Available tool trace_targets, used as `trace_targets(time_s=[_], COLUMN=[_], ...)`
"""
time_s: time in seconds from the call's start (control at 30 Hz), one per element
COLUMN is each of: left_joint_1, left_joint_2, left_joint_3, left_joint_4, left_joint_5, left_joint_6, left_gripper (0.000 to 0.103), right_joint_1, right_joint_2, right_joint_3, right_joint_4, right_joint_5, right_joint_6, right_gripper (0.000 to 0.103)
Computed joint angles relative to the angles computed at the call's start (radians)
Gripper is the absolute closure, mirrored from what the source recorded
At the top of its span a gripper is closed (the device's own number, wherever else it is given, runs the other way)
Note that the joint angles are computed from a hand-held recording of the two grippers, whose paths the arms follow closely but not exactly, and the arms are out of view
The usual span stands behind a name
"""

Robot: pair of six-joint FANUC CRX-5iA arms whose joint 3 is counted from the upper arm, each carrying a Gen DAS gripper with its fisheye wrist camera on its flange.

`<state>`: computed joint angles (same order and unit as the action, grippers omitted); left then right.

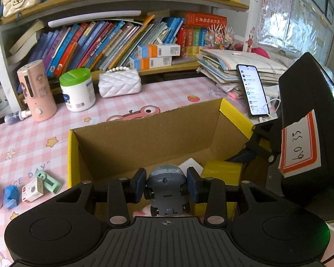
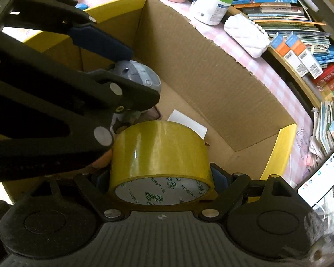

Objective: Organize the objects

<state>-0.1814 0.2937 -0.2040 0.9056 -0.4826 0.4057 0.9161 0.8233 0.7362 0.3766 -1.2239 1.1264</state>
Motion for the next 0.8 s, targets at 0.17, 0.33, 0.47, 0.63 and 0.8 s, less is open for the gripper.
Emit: trace_targets(time_s=[0.17,0.33,0.47,0.63,0.8], left_joint_1=[-0.01,-0.029,-0.053,-0.114,-0.188], left_joint_2=[-0.007,-0.031,-0.068,-0.134,-0.204], left_joint_3=[-0.024,-0.069,-0.123,-0.205,-0.264], left_joint_4=[0.064,0.174,0.315,0.626,0.993], left_joint_5=[0.022,0.059,0.103,0.179,0.246], left_joint_6=[-0.056,-0.177,-0.306,-0.556,-0.833], left_gripper=[0.063,0.044,0.037,0.025,0.015], right_joint_1=[0.001,0.003,0.01,0.032,0.064], right_joint_2=[-0.005,-0.031,-0.067,-0.136,-0.218], right_joint_3=[-0.009,-0.049,-0.109,-0.232,-0.394], right_joint_4=[0.007,0.025,0.068,0.205,0.428], right_joint_5=[0.008,0.039,0.084,0.162,0.207], right_joint_6=[-0.014,-0.062,-0.136,-0.322,-0.67], right_gripper=[0.016,0.015,0.015,0.015,0.015])
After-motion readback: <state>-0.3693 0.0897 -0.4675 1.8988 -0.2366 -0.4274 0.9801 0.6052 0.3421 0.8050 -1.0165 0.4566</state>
